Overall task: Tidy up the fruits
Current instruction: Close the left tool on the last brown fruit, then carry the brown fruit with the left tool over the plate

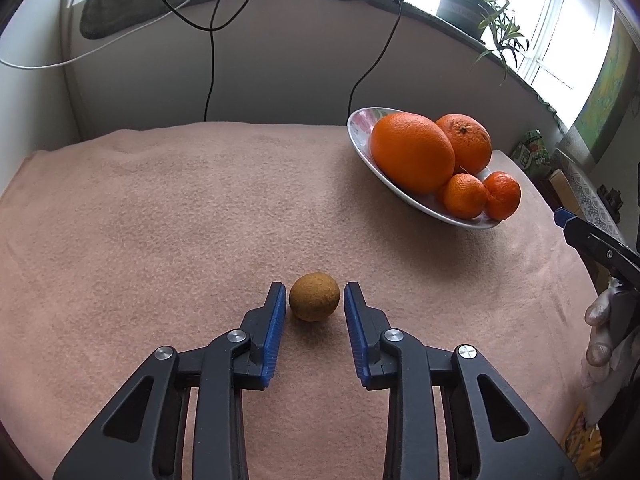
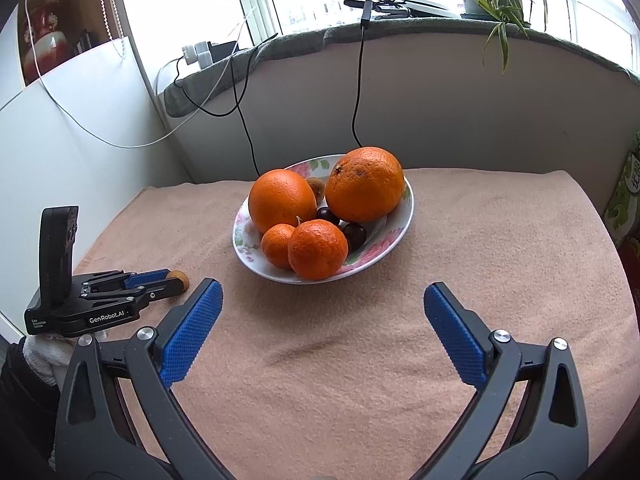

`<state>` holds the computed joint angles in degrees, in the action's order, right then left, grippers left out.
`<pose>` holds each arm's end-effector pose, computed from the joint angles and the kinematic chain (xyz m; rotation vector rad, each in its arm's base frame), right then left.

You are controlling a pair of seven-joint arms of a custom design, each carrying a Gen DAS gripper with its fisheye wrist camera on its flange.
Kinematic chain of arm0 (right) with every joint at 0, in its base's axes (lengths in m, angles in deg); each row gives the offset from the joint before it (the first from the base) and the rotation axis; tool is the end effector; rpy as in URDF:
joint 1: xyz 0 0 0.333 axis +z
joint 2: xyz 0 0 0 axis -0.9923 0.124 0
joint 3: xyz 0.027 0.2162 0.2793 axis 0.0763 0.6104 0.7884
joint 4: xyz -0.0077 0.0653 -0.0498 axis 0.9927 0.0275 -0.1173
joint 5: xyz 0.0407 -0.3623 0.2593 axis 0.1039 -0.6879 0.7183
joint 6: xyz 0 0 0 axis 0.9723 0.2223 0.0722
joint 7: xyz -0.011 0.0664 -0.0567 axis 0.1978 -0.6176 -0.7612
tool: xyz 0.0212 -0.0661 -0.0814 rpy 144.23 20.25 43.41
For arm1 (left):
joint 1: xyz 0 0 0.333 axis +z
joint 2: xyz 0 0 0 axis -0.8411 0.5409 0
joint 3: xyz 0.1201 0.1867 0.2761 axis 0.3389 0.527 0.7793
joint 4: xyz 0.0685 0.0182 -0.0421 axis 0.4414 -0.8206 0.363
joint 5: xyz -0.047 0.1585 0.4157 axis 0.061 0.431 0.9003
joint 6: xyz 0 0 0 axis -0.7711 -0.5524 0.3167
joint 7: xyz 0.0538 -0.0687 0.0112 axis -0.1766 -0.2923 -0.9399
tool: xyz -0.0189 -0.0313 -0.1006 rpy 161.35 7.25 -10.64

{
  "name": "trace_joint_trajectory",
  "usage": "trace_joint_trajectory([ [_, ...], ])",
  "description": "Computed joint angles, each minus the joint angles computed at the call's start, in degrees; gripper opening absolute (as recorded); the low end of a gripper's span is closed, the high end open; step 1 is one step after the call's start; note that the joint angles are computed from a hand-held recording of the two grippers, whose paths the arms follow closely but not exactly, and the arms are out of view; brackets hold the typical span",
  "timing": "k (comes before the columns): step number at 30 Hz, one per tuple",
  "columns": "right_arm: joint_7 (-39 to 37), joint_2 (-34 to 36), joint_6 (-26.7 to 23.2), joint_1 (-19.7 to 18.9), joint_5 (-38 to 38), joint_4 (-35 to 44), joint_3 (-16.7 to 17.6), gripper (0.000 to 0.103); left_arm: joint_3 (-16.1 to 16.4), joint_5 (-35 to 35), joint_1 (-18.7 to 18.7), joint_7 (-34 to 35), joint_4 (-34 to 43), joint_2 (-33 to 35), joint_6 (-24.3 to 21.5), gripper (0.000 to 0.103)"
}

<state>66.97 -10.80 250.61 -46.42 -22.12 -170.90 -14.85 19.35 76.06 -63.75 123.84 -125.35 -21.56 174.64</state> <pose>0.6667 0.4470 0.4823 -1.7785 1.4636 -0.3825 0.6797 -0.2618 0.4488 -1.7573 2.0808 -0.9341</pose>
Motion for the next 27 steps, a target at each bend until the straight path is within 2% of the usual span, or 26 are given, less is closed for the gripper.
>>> trace_joint_trajectory([
  [3, -0.4, 0.1, 0.0, -0.4, 0.7, 0.1, 0.5, 0.102, 1.1, 2.2, -1.0, -1.3, 0.0, 0.0, 0.0, 0.025],
  [10, -0.4, 0.1, 0.0, -0.3, 1.2, 0.0, 0.4, 0.102, 1.3, 3.8, -1.1, -2.4, 0.1, 0.1, 0.6, 0.025],
  [17, 0.0, -0.4, 0.4, -0.6, 1.8, -0.8, 0.4, 0.102, -0.1, 2.7, -0.4, -1.0, 1.4, 0.2, 2.1, 0.025],
  [27, 1.6, -1.2, 0.6, -0.1, 0.7, -2.0, -0.7, 0.102, -3.3, 0.8, -0.1, 3.8, 8.6, 4.3, 2.8, 0.025],
])
